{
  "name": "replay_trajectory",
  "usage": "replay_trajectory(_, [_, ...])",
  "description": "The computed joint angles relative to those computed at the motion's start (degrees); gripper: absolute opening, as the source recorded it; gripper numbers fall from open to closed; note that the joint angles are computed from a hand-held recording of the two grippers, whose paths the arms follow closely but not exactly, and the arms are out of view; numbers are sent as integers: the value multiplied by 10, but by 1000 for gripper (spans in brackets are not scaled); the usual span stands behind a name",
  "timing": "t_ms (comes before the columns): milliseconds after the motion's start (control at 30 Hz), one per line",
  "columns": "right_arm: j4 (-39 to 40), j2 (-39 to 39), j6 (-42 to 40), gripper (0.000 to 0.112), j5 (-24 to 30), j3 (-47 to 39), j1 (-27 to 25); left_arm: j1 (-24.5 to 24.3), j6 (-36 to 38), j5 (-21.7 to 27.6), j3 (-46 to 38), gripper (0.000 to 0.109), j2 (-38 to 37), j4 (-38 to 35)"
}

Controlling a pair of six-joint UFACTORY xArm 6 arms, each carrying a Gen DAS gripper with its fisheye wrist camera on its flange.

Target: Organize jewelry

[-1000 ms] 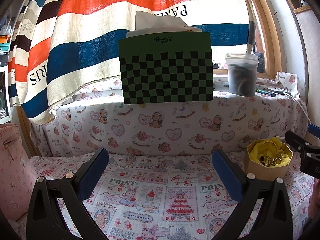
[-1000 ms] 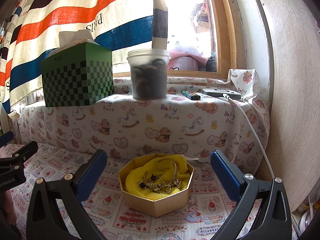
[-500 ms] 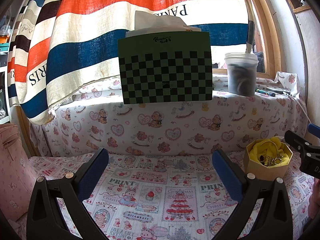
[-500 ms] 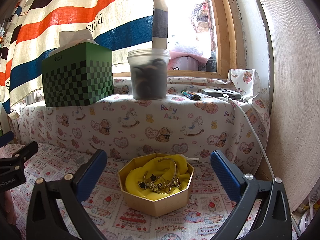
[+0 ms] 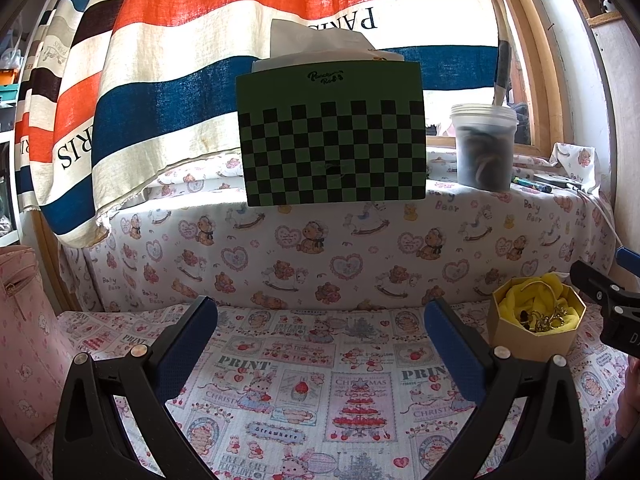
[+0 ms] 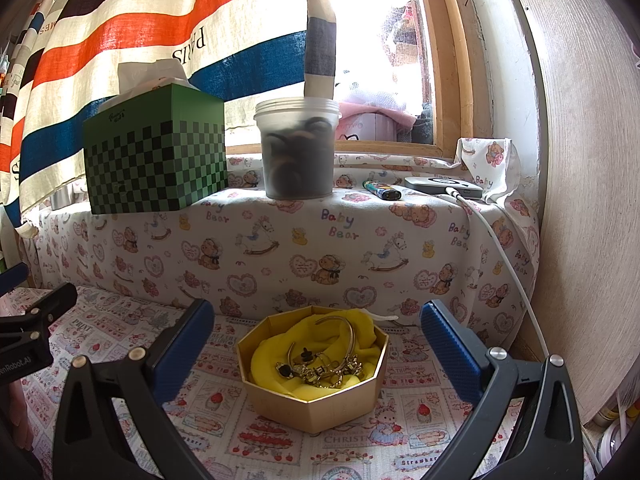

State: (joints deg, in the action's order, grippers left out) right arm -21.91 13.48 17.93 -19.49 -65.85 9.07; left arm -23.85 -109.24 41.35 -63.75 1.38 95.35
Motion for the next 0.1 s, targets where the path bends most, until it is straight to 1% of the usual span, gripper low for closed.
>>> replay_trajectory(100, [-1,0,1,103,0,0,0,1,1,-2,-1,103,1,-1])
